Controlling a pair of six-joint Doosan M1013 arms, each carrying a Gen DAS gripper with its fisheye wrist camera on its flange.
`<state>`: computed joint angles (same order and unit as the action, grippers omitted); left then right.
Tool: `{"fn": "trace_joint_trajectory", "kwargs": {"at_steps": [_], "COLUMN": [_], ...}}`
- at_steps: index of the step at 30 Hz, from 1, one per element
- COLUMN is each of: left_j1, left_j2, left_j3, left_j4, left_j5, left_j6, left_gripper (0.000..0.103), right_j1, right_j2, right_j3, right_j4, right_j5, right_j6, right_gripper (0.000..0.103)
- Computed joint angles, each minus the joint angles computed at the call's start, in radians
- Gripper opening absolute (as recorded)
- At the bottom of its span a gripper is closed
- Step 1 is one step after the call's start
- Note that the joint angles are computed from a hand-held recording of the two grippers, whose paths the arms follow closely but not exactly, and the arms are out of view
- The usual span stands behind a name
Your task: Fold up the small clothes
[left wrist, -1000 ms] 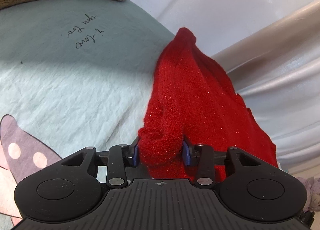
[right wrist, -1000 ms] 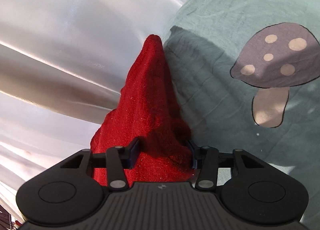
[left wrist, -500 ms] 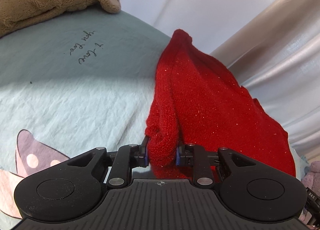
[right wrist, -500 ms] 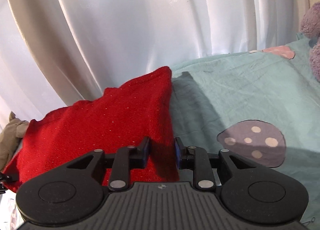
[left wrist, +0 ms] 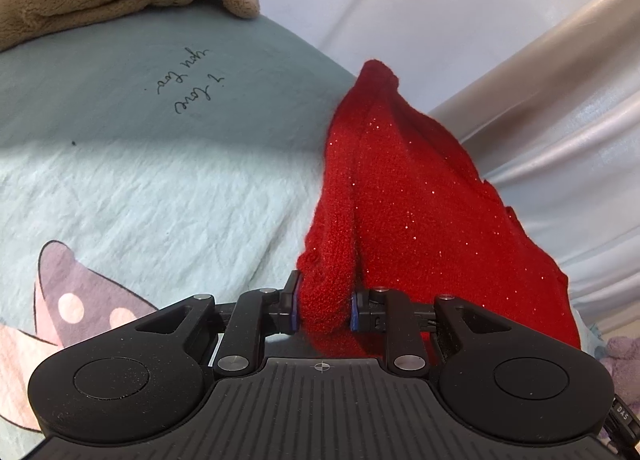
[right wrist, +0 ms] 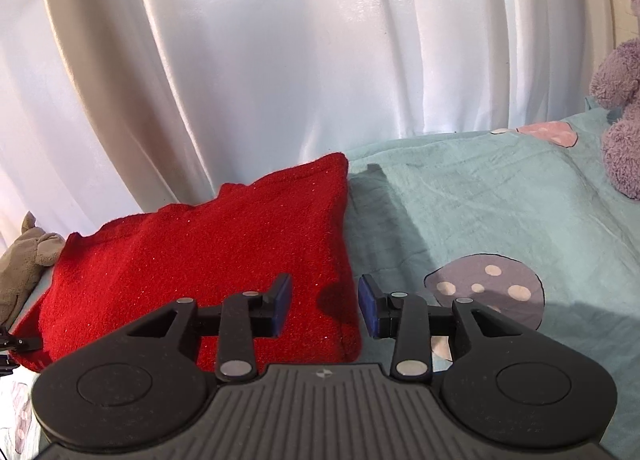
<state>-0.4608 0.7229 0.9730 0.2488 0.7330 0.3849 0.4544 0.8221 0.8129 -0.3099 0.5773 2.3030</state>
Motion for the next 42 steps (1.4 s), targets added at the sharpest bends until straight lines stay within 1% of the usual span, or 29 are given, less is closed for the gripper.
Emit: {"fn": "trace_joint_trajectory", "kwargs": {"at_steps": [1, 2, 3, 4, 5, 6, 7, 9, 10, 11, 13, 15, 18, 20, 21, 22, 24, 25, 27, 30, 34, 35, 36, 37, 38, 39, 40, 41, 42], "left_j1": [-0.001, -0.003, -0.008, -0.011, -0.009, -0.005, 0.004, 0.026, 0.031, 0.036, 0.05, 0.064, 0.065, 0.063, 0.064, 0.064, 0.065, 0.066, 0.072, 0.076, 0.078, 0.078, 0.078, 0.078, 0.078, 0.079, 0.079, 0.078, 0.077], "left_j2": [-0.005, -0.009, -0.012, -0.017, -0.022, -0.027, -0.029, -0.021, -0.009, 0.006, 0.043, 0.072, 0.112, 0.13, 0.137, 0.144, 0.153, 0.151, 0.14, 0.122, 0.099, 0.099, 0.104, 0.109, 0.114, 0.119, 0.127, 0.129, 0.131], "left_j3": [0.005, 0.009, 0.007, 0.01, 0.017, 0.024, 0.028, 0.022, 0.008, -0.014, -0.068, -0.11, -0.177, -0.212, -0.224, -0.237, -0.254, -0.251, -0.227, -0.196, -0.151, -0.151, -0.158, -0.166, -0.172, -0.183, -0.195, -0.199, -0.202], "left_j4": [0.004, 0.023, 0.079, 0.126, 0.15, 0.151, 0.117, -0.016, -0.04, -0.075, -0.187, -0.305, -0.337, -0.327, -0.325, -0.32, -0.316, -0.321, -0.358, -0.388, -0.407, -0.404, -0.398, -0.397, -0.407, -0.418, -0.419, -0.414, -0.409], "left_j5": [-0.001, 0.005, 0.03, 0.044, 0.041, 0.024, -0.002, -0.063, -0.068, -0.059, -0.033, -0.027, 0.01, 0.034, 0.042, 0.053, 0.07, 0.069, 0.042, 0.01, -0.052, -0.05, -0.035, -0.024, -0.018, -0.006, 0.007, 0.011, 0.012], "left_j6": [0.003, -0.005, -0.041, -0.064, -0.07, -0.07, -0.043, 0.073, 0.092, 0.133, 0.239, 0.351, 0.418, 0.435, 0.44, 0.441, 0.44, 0.443, 0.456, 0.458, 0.473, 0.473, 0.474, 0.478, 0.49, 0.503, 0.503, 0.496, 0.491], "left_gripper": [0.025, 0.032, 0.037, 0.04, 0.047, 0.052, 0.054, 0.074, 0.075, 0.075, 0.075, 0.075, 0.074, 0.074, 0.072, 0.07, 0.059, 0.058, 0.045, 0.036, 0.036, 0.039, 0.045, 0.048, 0.052, 0.055, 0.055, 0.053, 0.047], "right_j1": [0.003, 0.004, 0.005, 0.007, 0.008, 0.009, 0.011, 0.014, 0.015, 0.017, 0.02, 0.026, 0.04, 0.052, 0.056, 0.061, 0.069, 0.073, 0.085, 0.098, 0.107, 0.108, 0.11, 0.111, 0.11, 0.11, 0.109, 0.108, 0.107], "right_j2": [0.003, 0.005, 0.007, 0.01, 0.012, 0.013, 0.015, 0.024, 0.029, 0.035, 0.048, 0.064, 0.087, 0.104, 0.112, 0.124, 0.148, 0.164, 0.194, 0.236, 0.284, 0.295, 0.314, 0.322, 0.316, 0.315, 0.317, 0.32, 0.317], "right_j3": [-0.006, -0.01, -0.015, -0.02, -0.023, -0.026, -0.029, -0.045, -0.053, -0.064, -0.087, -0.116, -0.154, -0.181, -0.193, -0.211, -0.25, -0.277, -0.328, -0.401, -0.48, -0.499, -0.535, -0.543, -0.525, -0.523, -0.528, -0.54, -0.539], "right_j4": [0.013, 0.024, 0.031, 0.037, 0.038, 0.038, 0.04, 0.056, 0.068, 0.085, 0.13, 0.154, 0.159, 0.153, 0.167, 0.19, 0.239, 0.261, 0.268, 0.278, 0.276, 0.263, 0.257, 0.253, 0.252, 0.255, 0.261, 0.267, 0.267], "right_j5": [0.002, 0.004, 0.007, 0.006, 0.003, 0.001, -0.002, -0.001, -0.001, 0.0, 0.0, 0.007, 0.011, 0.006, 0.004, 0.005, 0.014, 0.026, 0.042, 0.055, 0.084, 0.106, 0.14, 0.144, 0.125, 0.122, 0.129, 0.145, 0.149], "right_j6": [-0.022, -0.037, -0.05, -0.066, -0.077, -0.085, -0.095, -0.127, -0.14, -0.159, -0.206, -0.256, -0.342, -0.398, -0.43, -0.473, -0.539, -0.575, -0.617, -0.652, -0.682, -0.681, -0.684, -0.69, -0.699, -0.706, -0.708, -0.707, -0.704], "right_gripper": [0.037, 0.039, 0.04, 0.042, 0.043, 0.045, 0.047, 0.048, 0.049, 0.05, 0.049, 0.049, 0.047, 0.037, 0.027, 0.021, 0.018, 0.018, 0.017, 0.017, 0.017, 0.017, 0.017, 0.017, 0.017, 0.017, 0.017, 0.017, 0.017]}}
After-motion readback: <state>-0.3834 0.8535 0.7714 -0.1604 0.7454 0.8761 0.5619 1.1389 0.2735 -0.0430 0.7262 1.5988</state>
